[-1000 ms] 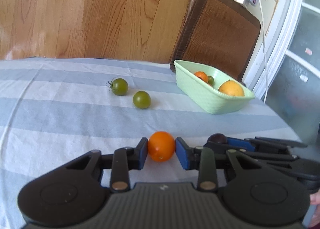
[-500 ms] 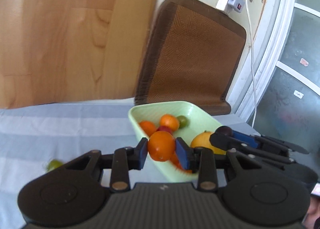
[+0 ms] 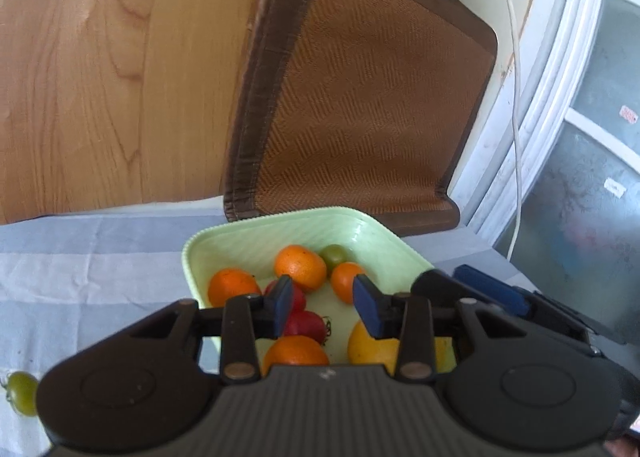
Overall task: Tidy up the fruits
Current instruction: 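Lower both tomatoes into the green bowl and open both tools, then withdraw both tools and move toward the two green tomatoes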
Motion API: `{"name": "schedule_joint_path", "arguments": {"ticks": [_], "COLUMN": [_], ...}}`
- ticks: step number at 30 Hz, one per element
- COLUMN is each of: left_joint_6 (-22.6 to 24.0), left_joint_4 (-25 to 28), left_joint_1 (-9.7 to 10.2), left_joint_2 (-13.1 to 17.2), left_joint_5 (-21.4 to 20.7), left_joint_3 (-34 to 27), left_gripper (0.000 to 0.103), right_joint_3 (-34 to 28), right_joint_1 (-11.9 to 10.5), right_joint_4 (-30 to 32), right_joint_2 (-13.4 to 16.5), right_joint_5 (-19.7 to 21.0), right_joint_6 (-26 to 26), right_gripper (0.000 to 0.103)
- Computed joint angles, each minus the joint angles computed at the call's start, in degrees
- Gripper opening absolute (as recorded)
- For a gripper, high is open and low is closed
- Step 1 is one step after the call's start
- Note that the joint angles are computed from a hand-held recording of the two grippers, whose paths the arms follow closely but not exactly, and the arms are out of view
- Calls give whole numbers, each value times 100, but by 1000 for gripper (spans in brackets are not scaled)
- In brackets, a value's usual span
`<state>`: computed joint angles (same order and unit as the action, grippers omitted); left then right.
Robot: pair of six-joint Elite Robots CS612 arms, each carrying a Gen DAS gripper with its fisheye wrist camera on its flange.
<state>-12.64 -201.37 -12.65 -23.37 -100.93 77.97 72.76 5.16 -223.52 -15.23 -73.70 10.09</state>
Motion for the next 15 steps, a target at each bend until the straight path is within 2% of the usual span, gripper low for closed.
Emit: {"name": "schedule_joint_path", "arguments": {"ticks": [4, 8, 11, 15], "left_joint_6": [-177, -243, -202, -190], "left_joint_4": [-567, -1180, -1371, -1242], "left_joint_1": [141, 327, 439, 503], "left_joint_2": [-147, -338, -450, -489], "left_joint_5": [91, 468, 998, 1634], "left_joint_3": [332, 843, 1222, 1527], "left_gripper": [34, 34, 34, 34], "right_joint_3": [63, 74, 131, 352], "right_joint_1": [-1, -24, -9, 20], "right_joint_4": [-370, -821, -1088, -910], "right_joint_2": [24, 76, 78, -59], "right_joint_5": [-105, 102, 351, 1159], "right_joint_6": [46, 90, -10, -301], "right_gripper": [50, 50, 50, 50]}}
